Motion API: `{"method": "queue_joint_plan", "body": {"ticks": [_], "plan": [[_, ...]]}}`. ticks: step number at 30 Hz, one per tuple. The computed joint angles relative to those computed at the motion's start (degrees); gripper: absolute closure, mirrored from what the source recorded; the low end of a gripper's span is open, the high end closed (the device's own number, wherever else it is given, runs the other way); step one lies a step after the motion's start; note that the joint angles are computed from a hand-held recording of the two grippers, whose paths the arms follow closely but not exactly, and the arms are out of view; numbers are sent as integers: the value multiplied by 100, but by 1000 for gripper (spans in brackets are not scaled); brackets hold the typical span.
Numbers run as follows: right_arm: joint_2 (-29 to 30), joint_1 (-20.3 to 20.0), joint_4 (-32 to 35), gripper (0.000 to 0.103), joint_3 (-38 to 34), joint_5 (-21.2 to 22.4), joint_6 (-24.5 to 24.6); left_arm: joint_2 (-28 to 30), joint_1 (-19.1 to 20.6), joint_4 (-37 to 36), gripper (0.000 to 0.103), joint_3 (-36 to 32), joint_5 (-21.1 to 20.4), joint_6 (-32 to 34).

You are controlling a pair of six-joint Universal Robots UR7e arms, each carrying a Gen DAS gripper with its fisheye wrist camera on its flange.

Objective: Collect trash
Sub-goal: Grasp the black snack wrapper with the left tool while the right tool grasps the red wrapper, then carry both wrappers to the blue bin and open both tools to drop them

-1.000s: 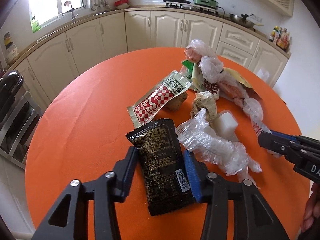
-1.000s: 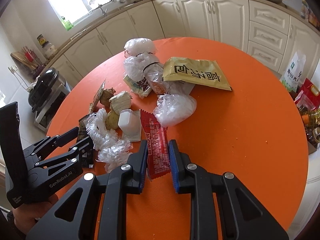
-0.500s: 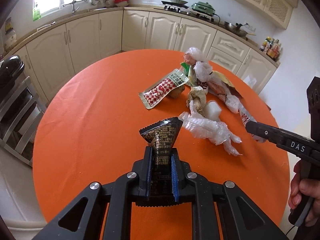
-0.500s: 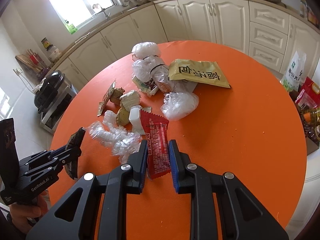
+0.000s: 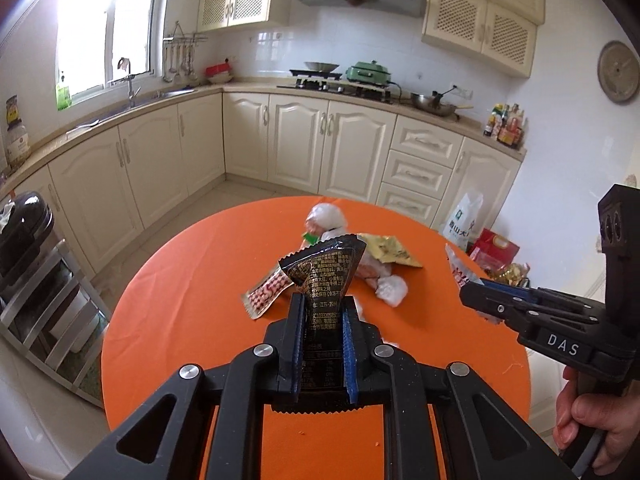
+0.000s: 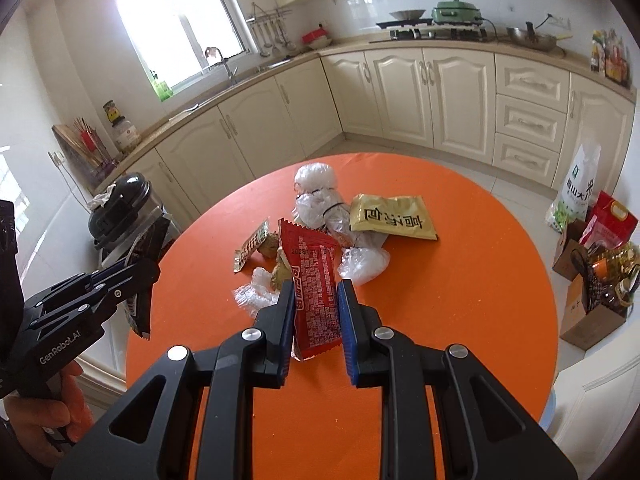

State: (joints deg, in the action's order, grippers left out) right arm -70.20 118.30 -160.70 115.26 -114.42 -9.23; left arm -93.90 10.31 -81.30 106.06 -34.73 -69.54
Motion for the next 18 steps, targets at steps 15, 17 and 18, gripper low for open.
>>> {"method": "queue_joint_plan", "body": {"ticks": [15, 17, 18], "plan": [[-1183, 186, -435, 82, 160, -461, -161, 1012, -368, -2655, 90, 53, 116, 2025], [-1424, 125, -497, 82, 236, -590, -174, 1206, -370, -3163, 90, 46, -21, 2442], [-1561, 79, -532, 82, 288, -668, -166, 1313, -361, -3408, 90, 44, -99, 2654]]}}
